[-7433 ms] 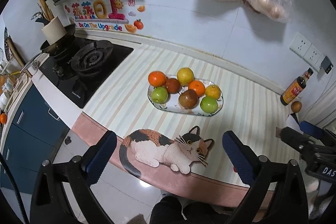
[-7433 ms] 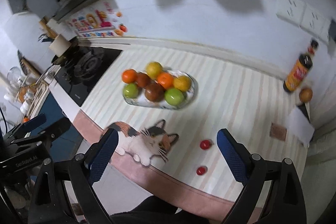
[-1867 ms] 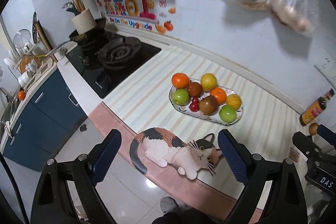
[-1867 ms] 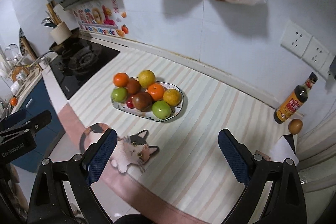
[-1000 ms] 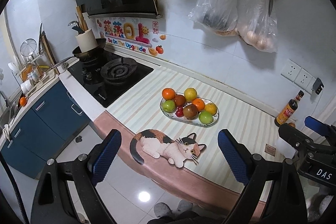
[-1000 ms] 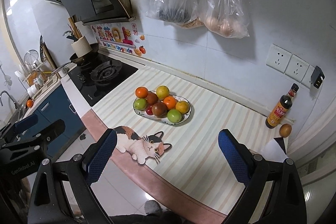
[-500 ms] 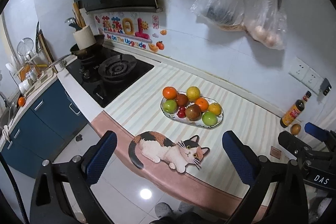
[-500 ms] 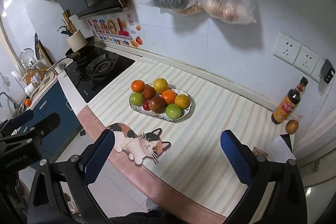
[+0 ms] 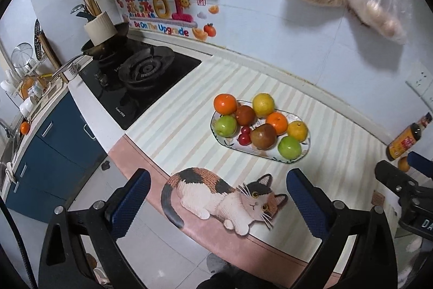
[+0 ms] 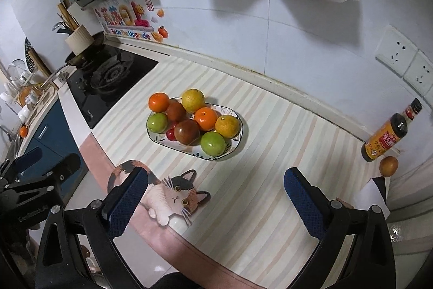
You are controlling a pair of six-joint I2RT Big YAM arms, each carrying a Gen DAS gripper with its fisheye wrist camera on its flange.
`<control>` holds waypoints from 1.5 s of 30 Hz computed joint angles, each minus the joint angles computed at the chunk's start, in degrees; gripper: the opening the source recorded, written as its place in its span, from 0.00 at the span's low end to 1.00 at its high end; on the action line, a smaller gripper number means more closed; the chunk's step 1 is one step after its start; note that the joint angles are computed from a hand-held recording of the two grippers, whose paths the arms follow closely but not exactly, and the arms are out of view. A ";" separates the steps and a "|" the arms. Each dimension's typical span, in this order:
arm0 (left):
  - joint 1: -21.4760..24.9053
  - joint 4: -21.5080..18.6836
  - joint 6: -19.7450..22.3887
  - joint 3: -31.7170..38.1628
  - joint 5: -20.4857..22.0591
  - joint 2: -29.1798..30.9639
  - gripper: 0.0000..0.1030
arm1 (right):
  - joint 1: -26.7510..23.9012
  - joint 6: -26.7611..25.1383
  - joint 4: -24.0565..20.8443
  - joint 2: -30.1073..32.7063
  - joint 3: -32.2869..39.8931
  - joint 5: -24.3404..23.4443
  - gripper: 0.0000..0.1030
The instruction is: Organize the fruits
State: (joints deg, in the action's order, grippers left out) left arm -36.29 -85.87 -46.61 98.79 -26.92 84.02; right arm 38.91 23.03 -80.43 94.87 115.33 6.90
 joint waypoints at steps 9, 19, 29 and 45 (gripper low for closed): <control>3.34 1.59 1.87 0.83 2.69 2.31 1.00 | -0.67 -1.01 -1.15 4.34 4.12 0.47 1.00; 4.42 2.09 2.83 1.15 4.05 2.57 1.00 | -0.43 -0.33 -2.42 6.12 5.55 -0.60 1.00; 4.40 2.70 3.07 -0.04 4.67 1.80 1.00 | -0.21 -0.10 -3.56 6.66 6.14 -0.69 1.00; 3.70 2.60 2.57 -0.81 4.25 1.16 1.00 | -0.02 -0.11 -4.19 6.69 6.45 -0.98 1.00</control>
State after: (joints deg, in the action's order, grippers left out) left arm -32.59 -83.28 -44.03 97.98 -22.67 85.18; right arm 38.89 22.92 -84.62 101.56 121.78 5.92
